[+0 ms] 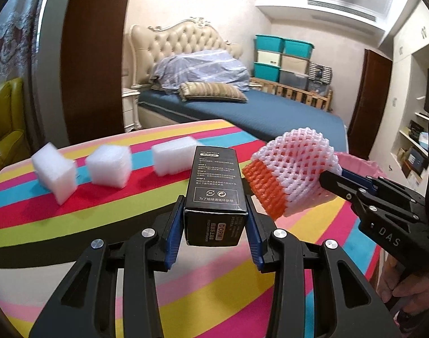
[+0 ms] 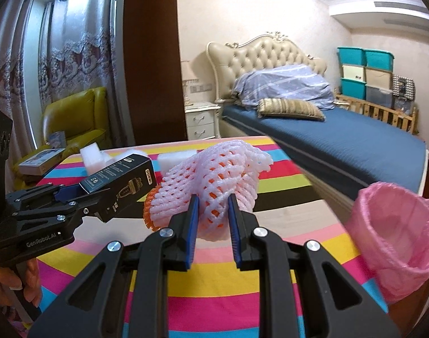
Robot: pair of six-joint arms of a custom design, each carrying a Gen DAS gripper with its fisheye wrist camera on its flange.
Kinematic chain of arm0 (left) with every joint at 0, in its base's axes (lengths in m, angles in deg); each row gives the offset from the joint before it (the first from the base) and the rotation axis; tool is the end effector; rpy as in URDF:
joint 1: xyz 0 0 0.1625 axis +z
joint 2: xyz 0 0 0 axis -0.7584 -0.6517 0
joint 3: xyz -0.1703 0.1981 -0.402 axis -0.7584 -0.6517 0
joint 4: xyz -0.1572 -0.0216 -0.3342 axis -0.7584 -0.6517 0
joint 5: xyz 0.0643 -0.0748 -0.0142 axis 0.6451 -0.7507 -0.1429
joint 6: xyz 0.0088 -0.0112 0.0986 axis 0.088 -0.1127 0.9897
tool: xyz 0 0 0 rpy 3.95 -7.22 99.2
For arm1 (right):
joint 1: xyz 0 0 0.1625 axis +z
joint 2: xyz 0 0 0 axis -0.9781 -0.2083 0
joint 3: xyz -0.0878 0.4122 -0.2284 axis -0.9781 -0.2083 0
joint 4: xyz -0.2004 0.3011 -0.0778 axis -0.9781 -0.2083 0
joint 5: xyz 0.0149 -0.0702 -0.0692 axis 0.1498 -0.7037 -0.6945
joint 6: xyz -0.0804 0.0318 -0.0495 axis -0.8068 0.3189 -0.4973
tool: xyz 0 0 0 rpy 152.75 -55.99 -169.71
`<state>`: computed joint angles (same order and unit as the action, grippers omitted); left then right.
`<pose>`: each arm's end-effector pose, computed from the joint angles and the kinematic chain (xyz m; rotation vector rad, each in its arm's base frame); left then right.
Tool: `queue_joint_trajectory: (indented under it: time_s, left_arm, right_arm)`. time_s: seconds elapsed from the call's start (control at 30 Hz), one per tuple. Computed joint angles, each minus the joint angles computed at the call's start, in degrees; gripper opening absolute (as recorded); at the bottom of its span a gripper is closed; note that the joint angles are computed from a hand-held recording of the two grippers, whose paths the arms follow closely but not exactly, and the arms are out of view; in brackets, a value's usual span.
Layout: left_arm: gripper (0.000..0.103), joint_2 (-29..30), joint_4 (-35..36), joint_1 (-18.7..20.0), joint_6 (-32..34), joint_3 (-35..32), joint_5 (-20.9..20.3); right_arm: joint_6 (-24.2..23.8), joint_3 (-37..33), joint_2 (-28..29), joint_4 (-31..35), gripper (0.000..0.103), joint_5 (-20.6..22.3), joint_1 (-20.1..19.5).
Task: Collect trash
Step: 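Carry the foam net and black box toward the pink bin with both tools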
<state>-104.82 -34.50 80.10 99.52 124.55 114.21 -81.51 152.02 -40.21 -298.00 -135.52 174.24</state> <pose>-0.0697 -0.3021 0.0972 0.4353 2.1707 -1.2543 0.1744 -0.3958 -0.0104 1.1149 -2.3412 1.1302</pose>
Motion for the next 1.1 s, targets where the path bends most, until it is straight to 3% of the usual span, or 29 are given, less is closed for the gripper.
queue_joint_trajectory:
  time_s: [0.33,0.63,0.8,1.1]
  left_arm:
    - [0.038,-0.09,0.2,3.5,11.15,-8.05,9.14]
    - [0.038,4.43,3.95,4.56,16.92,-17.33,15.81]
    - [0.038,9.53,9.06,5.68,19.47,-25.82,20.68]
    - [0.038,17.34,19.68,8.13,19.64,-40.35,26.56]
  right_arm:
    - [-1.4,3.88,-4.16,-4.95,0.02,0.77,-4.34]
    - [-3.91,7.67,-9.11,-10.99,0.02,0.81,-9.63]
    - [-4.12,9.59,-12.9,-13.33,0.02,1.85,-14.63]
    - [-4.33,9.59,-19.66,-11.62,0.02,2.58,-22.33]
